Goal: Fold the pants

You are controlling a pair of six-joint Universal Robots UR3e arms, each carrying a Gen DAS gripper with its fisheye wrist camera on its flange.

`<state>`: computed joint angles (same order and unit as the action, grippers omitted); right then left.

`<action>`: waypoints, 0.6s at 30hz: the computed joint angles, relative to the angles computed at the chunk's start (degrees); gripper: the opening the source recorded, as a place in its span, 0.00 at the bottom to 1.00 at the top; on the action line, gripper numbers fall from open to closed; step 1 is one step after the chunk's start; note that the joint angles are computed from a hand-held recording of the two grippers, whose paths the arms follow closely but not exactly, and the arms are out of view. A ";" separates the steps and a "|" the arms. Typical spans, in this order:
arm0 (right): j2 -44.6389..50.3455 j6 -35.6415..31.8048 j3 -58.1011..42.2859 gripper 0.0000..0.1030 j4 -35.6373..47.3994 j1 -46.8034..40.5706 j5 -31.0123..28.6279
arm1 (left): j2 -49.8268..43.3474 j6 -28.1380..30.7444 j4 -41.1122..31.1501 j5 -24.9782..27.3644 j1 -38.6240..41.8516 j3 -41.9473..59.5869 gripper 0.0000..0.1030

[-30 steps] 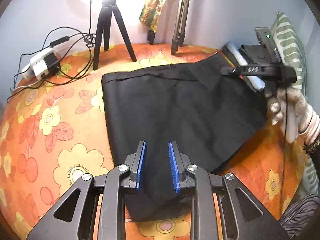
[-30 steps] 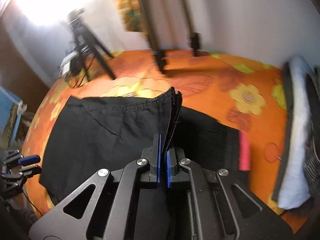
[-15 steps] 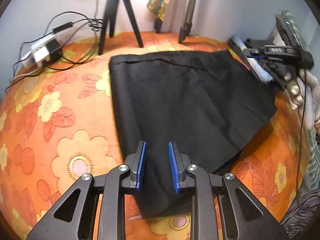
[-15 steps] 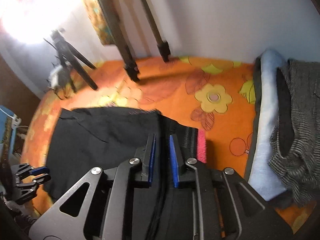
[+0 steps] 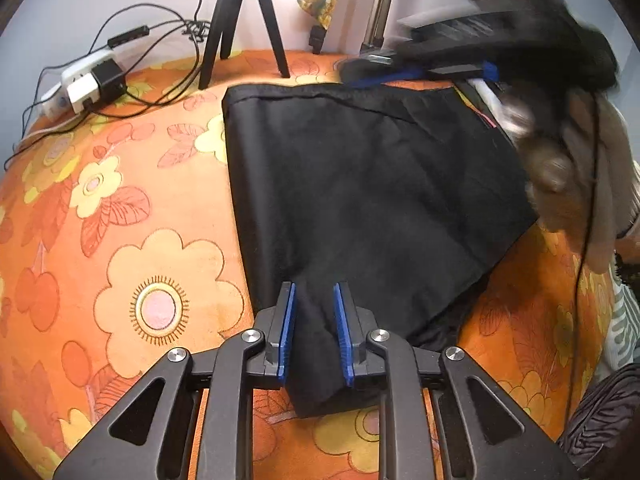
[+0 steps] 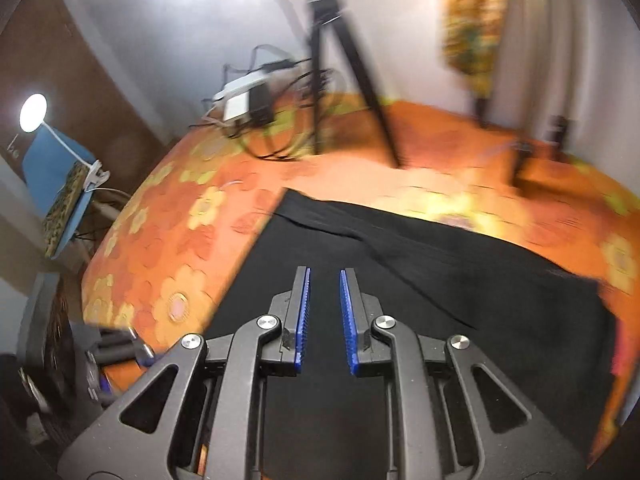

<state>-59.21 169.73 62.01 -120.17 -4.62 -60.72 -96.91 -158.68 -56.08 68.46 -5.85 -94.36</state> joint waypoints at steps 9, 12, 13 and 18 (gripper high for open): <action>24.38 5.51 -34.46 0.15 10.45 7.48 -5.96 | -0.10 1.05 -0.01 -1.29 0.70 -0.66 0.17; 29.40 6.41 -42.52 0.15 14.40 7.65 -6.43 | 1.37 2.29 -1.46 -2.05 1.91 -1.68 0.17; 29.86 6.72 -42.79 0.15 14.23 7.56 -6.11 | 2.18 2.87 -2.29 -2.22 2.42 -2.20 0.17; 30.14 7.87 -44.57 0.15 15.50 7.61 -6.57 | 6.29 4.76 -5.53 -2.50 4.80 -4.66 0.17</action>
<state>-29.07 177.61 17.44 -104.68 2.98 -67.29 -90.62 -153.92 -61.61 65.96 -1.05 -99.02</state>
